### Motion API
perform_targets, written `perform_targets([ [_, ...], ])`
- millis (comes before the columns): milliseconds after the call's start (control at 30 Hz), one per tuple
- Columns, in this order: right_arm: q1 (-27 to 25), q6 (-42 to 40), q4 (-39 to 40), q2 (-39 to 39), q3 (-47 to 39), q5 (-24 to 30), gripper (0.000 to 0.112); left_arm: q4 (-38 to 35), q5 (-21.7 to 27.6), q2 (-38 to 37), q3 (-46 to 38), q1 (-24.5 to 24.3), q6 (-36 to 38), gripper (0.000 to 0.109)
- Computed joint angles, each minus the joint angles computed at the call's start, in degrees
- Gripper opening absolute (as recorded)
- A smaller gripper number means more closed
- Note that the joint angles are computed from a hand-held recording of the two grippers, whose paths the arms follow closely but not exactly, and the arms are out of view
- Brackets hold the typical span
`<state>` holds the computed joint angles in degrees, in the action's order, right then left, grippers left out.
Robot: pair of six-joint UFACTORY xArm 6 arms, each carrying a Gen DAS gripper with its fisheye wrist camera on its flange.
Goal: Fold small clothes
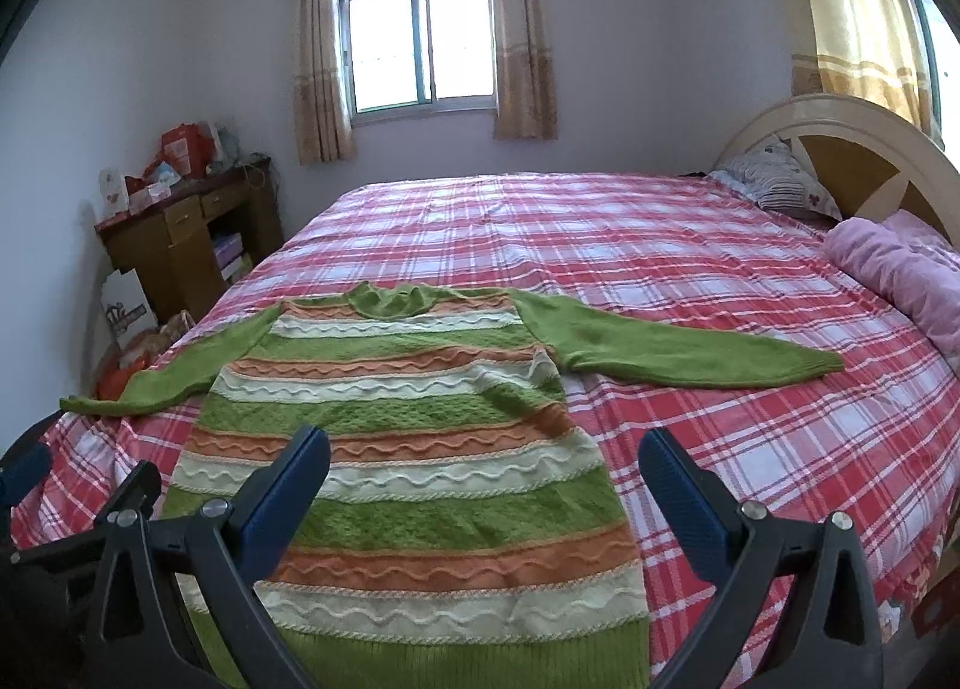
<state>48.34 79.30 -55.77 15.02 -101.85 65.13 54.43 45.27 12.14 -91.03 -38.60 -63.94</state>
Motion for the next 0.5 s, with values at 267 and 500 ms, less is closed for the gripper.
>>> perform_targets([
  [267, -3.4, -3.3, 3.5, 4.0, -4.1, -1.9, 0.102, -5.4, 1.0, 7.4, -8.7, 1.8, 5.7, 0.103],
  [500, -7.7, -5.4, 7.1, 8.0, -8.0, -4.0, 0.100, -14.3, 5.4, 19.5, -25.2, 3.2, 16.1, 0.103],
])
